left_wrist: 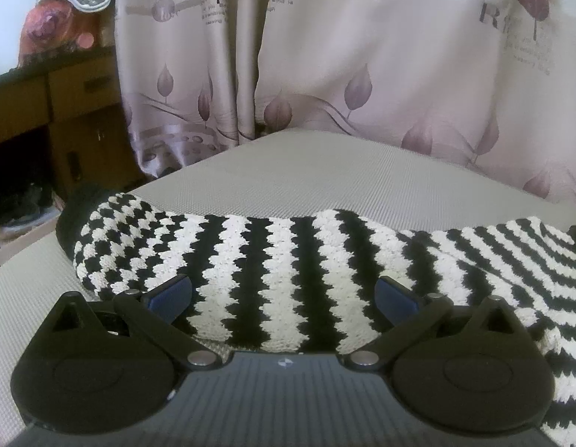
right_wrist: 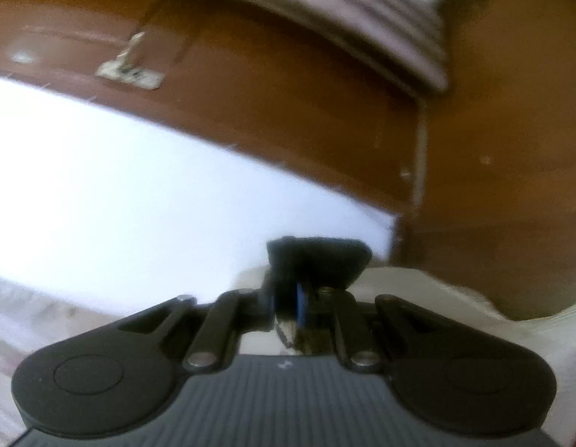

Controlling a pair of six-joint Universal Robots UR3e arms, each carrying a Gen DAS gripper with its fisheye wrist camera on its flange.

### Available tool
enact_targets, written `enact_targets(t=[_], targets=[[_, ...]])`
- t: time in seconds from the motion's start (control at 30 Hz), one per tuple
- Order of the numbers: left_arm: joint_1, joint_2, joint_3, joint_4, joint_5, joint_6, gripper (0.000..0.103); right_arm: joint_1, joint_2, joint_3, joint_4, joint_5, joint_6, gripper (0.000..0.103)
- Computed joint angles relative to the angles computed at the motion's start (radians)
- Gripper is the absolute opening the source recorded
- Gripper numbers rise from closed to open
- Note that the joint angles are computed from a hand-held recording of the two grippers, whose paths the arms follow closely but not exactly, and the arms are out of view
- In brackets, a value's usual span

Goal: Fold small clothes

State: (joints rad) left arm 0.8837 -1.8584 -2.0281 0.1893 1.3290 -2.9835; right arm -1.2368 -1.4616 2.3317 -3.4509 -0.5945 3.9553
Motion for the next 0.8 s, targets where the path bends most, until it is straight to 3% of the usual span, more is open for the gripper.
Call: enact_targets(t=[0.17, 0.33, 0.6, 0.8], targets=[[0.036, 0.020, -0.029, 0.005, -0.058, -0.006, 0.103, 0.181, -0.033, -0.197, 0.015, -0.050, 0.148, 0.010], [0.075, 0.024, -0.051, 0.041, -0.117, -0.039, 0.103, 0.459, 0.053, -0.459, 0.016, -0.190, 0.286, 0.010], [0.087, 0.019, -0.037, 0.031, -0.123, -0.082, 0.103, 0.945, 0.382, -1.020, 0.122, -0.443, 0.375, 0.010], [0.088, 0.018, -0.052, 0.062, -0.130, -0.087, 0.103, 1.228, 0.734, -1.536, 0.271, -0.554, 0.416, 0.010]])
